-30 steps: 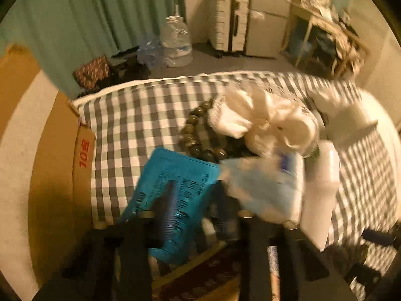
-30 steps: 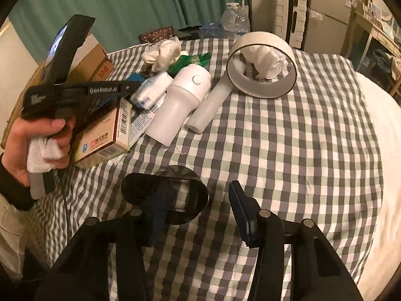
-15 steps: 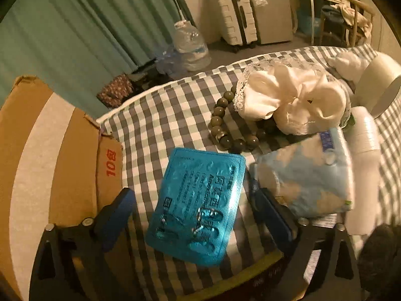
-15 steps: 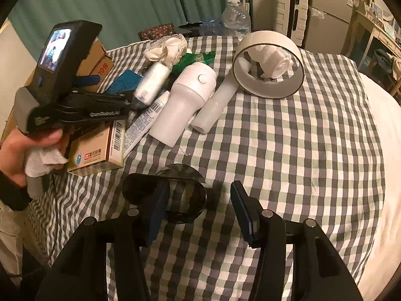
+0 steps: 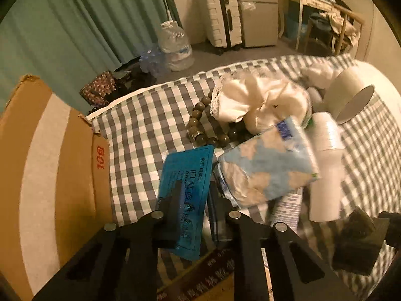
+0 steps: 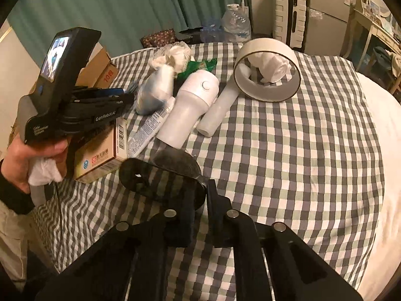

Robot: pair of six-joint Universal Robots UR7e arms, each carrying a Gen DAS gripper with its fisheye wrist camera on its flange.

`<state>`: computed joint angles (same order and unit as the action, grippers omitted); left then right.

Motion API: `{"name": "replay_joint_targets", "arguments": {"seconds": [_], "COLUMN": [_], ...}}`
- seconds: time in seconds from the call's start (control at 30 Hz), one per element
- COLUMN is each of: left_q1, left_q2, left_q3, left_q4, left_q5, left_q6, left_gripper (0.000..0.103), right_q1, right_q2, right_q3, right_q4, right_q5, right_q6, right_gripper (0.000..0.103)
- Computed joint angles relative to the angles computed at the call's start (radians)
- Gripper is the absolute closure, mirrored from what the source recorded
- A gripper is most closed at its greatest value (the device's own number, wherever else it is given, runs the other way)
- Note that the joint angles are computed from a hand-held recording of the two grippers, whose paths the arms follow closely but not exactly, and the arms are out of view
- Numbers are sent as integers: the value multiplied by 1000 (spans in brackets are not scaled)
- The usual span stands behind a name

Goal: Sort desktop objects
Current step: 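Grasp the black round object with the right tool while the left tool grasps the blue blister pack, then lift and carry the blister pack and black object over the cardboard box with both tools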

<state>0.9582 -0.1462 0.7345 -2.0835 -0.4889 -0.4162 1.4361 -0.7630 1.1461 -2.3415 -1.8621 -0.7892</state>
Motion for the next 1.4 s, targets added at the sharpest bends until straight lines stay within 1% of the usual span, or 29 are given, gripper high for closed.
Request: {"name": "replay_joint_targets", "arguments": {"seconds": [0.03,0.1,0.17,0.2,0.4,0.53,0.57,0.63,0.67,0.83,0.97,1.1,1.2,1.4], "left_q1": [0,-6,-9,-11,-43,-66,-70,-89,-99,-142,-172,-204,-220,-243], "left_q2": [-1,-39,-74,-92,-143,-156,-153,-174,-172,-207,-220,-226,-229,-257], "left_q3": [0,63,116,146,227,257,254,299,301,367,394,410,419,466], "left_q4": [-1,-49,-99,-136,-267,-353,-367,-436,-445,-596,-694,-790,-826,-876], "left_q5": [-3,-3,-23,-27,-29,-25,-25,-28,-27,-29,-25,-16,-18,-13], "left_q6": [-2,-13,-18,-11,50,95,103,123,121,182,233,301,333,361], "left_gripper": [90,93,95,96,96,96,96,96,96,96,96,96,96,96], "right_q1": [-1,0,3,5,19,28,31,33,37,38,46,56,66,75], "right_q2": [-2,-9,-15,-17,-41,-61,-68,-87,-91,-132,-179,-220,-244,-273], "right_q3": [0,9,23,27,56,70,80,104,115,155,220,261,287,323], "right_q4": [2,-5,-21,-25,-68,-102,-118,-148,-171,-248,-377,-466,-523,-574], "right_q5": [9,22,26,29,52,62,65,71,72,90,107,130,143,162], "right_q6": [7,20,17,19,30,35,35,32,34,42,12,9,0,18], "right_gripper": [97,97,97,97,97,97,97,97,97,97,97,97,97,97]}}
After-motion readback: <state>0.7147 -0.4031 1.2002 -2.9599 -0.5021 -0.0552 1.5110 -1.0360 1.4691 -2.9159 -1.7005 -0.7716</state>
